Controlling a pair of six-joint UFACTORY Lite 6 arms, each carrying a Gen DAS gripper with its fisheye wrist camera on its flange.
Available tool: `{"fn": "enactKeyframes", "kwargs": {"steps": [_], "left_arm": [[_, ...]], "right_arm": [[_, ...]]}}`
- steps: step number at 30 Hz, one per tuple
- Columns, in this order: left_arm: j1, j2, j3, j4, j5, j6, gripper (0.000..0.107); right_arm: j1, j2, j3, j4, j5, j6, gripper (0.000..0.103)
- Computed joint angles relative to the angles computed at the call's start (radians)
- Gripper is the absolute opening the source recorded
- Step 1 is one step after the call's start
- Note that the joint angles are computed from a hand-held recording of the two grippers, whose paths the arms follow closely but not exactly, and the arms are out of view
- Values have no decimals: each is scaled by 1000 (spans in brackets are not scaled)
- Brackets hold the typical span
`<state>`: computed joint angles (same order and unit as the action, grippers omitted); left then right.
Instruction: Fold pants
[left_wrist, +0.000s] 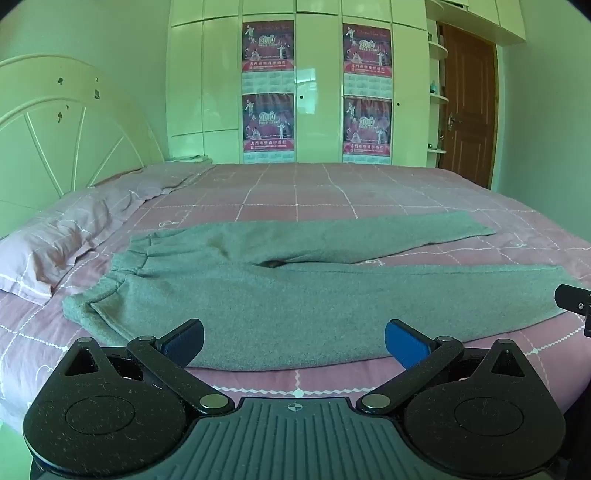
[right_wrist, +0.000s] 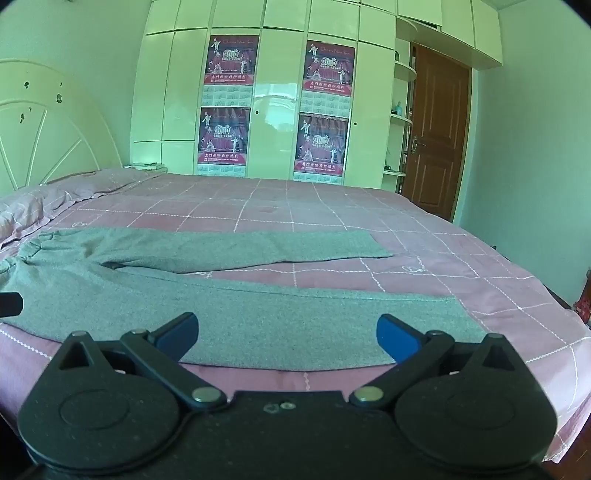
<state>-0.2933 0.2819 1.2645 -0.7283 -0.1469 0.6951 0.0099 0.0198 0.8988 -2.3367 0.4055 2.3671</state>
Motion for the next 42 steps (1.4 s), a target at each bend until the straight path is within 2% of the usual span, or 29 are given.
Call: {"fn": "enactKeyframes", "kwargs": {"steps": [22,42], "left_arm": [[-6,-3,-2,-47,-4,47,103],[1,2,3,-19,-4,21,103]], "right_arm": [[-3,-1,2,-3,-7,5,97],[-6,1,5,-3,-11,4,97]]}}
